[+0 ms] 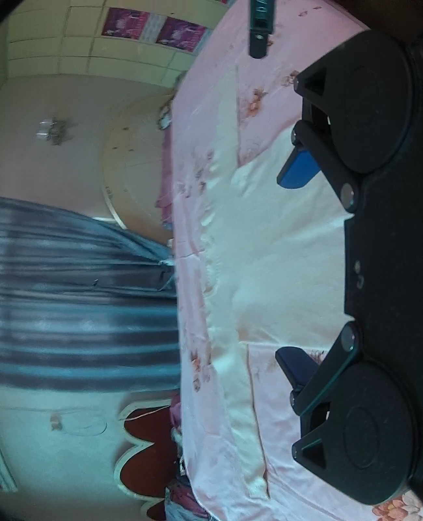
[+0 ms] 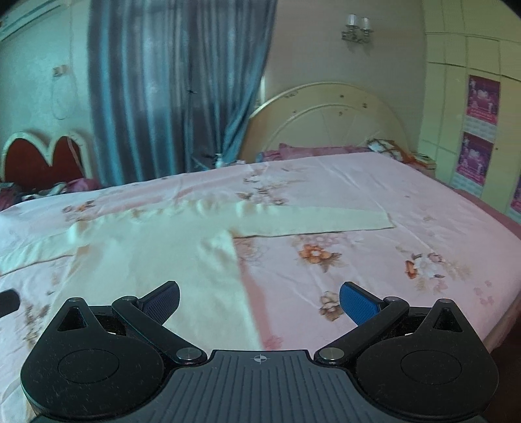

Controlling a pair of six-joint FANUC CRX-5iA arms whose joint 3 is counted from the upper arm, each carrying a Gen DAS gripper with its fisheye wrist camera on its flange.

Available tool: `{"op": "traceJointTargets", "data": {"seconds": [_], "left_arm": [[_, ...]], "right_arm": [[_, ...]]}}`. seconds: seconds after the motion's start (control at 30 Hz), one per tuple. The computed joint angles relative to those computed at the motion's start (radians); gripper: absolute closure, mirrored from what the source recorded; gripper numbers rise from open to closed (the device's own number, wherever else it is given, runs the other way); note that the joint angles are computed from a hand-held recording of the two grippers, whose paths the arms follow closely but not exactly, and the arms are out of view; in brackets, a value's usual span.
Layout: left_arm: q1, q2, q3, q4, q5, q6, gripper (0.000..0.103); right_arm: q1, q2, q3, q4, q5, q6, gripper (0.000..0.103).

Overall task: Fold small clothes
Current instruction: 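Move the right gripper to a sweater sleeve cuff and grasp it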

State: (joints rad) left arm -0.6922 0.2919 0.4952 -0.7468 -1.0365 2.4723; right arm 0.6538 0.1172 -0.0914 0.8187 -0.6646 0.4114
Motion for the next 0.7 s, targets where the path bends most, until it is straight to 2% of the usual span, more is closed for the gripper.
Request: {"op": "traceJointTargets", "data": {"seconds": [0.17, 0.27, 0.4, 0.47, 0.53, 0.63, 0.7], "left_arm": [[0.040, 0.086, 0.107, 0.077, -0.083, -0.044, 0.000], [0.079, 0.108, 0.116, 0.147, -0.032, -0.084, 0.000], [0.088, 0.159, 0.174, 0.138, 0.004, -0.080, 0.000], [0.082, 0.211, 0.245, 0.111, -0.014, -0.083, 0.000], [0.088, 0.278, 0.335, 0.125, -0.038, -0.138, 0.000], [0.123, 0.360, 0.429, 0.227, -0.030, -0.192, 0.003], [0.134, 0.437, 0.540, 0.264, -0.072, -0.220, 0.004]], "right_arm": [[-0.043, 0.056, 0.052, -0.009, -0.010, 0.000, 0.000], [-0.082, 0.095, 0.088, -0.024, -0.001, 0.021, 0.000], [-0.145, 0.167, 0.176, -0.112, 0.007, 0.091, 0.000], [-0.182, 0.207, 0.220, -0.150, 0.021, 0.113, 0.000], [-0.221, 0.245, 0.266, -0.198, 0.045, 0.150, 0.000], [-0.284, 0.292, 0.316, -0.272, 0.119, 0.184, 0.000], [-0.320, 0.341, 0.379, -0.312, 0.126, 0.204, 0.000]]}}
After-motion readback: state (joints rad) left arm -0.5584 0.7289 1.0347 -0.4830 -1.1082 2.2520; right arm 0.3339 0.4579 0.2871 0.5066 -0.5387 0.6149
